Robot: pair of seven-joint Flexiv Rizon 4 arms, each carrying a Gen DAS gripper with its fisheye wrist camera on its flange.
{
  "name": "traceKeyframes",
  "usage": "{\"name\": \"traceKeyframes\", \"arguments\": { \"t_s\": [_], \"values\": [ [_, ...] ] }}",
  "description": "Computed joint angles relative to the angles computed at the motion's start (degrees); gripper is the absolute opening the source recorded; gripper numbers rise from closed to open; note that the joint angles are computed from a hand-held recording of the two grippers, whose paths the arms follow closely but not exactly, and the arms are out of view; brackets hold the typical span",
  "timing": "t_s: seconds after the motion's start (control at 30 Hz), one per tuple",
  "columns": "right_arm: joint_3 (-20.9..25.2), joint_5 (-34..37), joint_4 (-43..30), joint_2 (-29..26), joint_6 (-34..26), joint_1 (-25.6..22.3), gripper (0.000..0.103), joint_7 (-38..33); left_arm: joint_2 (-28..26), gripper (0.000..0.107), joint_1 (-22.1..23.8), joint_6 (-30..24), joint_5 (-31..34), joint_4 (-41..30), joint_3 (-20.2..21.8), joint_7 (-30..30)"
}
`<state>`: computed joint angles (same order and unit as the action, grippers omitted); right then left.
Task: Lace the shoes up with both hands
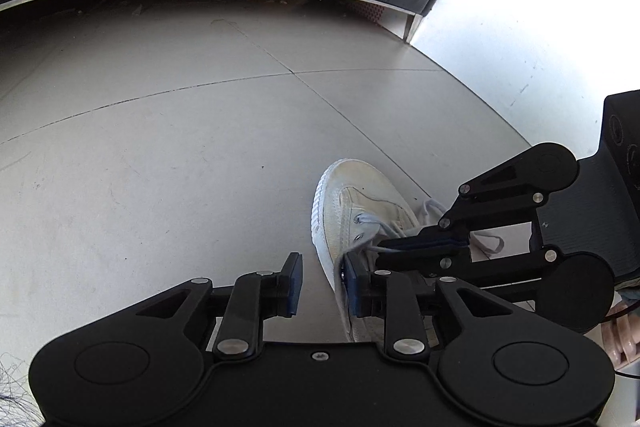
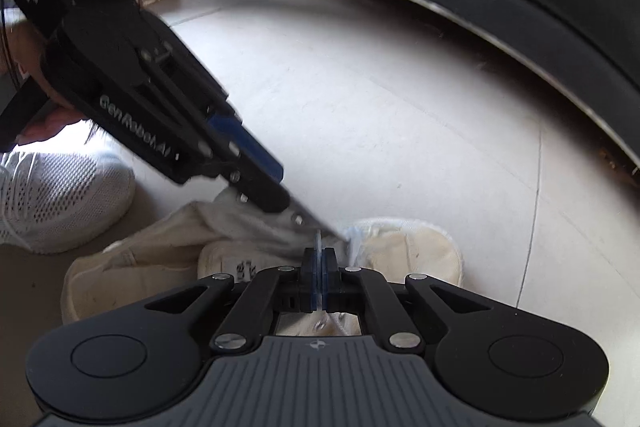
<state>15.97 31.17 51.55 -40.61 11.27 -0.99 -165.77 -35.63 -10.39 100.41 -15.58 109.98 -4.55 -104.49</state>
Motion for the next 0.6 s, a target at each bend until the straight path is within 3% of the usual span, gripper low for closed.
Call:
{"name": "traceKeyframes", "arguments": {
  "t_s": [0.27, 0.6],
  "values": [
    [0.1, 1.0, 4.9, 2.7, 1.9, -0.9, 0.003, -0.4, -0.8, 0.026, 0.0, -0.5, -0.1, -1.4, -0.1, 0.1],
    [-0.1, 0.6, 3.3, 2.2, 0.6, -0.4, 0.003, -1.3, -1.1, 0.027, 0.8, 0.0, 0.2, -1.2, -1.0, 0.1]
  ]
}}
